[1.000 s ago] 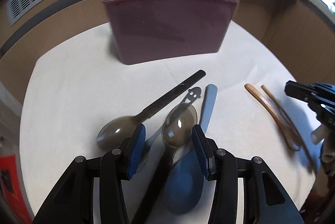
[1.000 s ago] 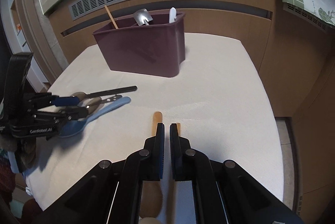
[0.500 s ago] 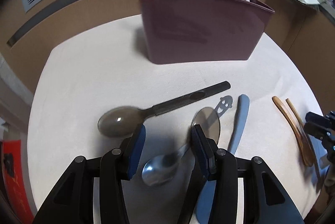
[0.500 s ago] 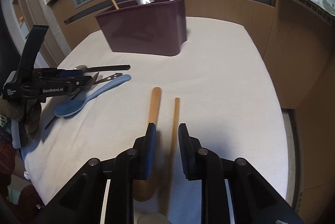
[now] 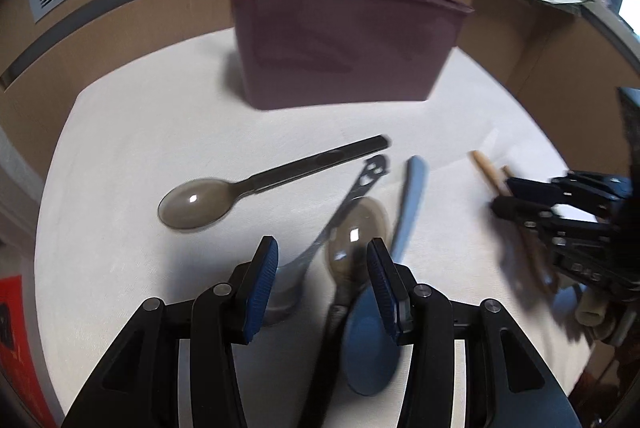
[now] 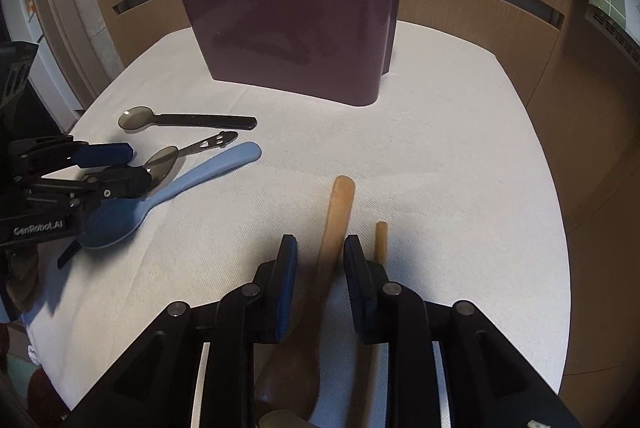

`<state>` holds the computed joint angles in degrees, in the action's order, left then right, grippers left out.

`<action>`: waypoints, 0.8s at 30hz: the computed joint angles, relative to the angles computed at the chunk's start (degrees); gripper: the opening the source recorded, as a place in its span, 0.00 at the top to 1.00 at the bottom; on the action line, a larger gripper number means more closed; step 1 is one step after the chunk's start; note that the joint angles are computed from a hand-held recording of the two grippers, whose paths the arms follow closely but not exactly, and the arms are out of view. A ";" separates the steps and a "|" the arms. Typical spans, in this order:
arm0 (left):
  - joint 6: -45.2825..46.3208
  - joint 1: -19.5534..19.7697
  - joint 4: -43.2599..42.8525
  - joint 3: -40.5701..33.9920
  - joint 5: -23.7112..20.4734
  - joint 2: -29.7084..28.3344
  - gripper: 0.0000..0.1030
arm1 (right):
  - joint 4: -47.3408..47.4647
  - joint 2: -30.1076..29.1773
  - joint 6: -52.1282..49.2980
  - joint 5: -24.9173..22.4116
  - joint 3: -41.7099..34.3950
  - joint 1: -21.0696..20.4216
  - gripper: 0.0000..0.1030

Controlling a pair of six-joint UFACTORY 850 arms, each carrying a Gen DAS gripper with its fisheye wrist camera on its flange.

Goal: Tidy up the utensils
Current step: 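Grasp the wooden spoon with the right gripper while the left gripper grasps the translucent spoon, then lift the wooden spoon and translucent spoon with both grippers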

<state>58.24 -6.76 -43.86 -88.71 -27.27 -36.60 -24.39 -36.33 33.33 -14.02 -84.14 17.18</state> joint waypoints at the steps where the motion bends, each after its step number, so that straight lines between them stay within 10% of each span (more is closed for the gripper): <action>1: 1.50 0.09 -1.11 0.16 -0.75 0.25 0.54 | 0.73 -0.13 -0.79 0.11 -0.18 -0.05 0.78; 24: -9.71 -3.03 11.32 -4.16 1.77 -3.46 0.54 | 0.31 2.78 1.69 4.49 3.34 -0.49 0.90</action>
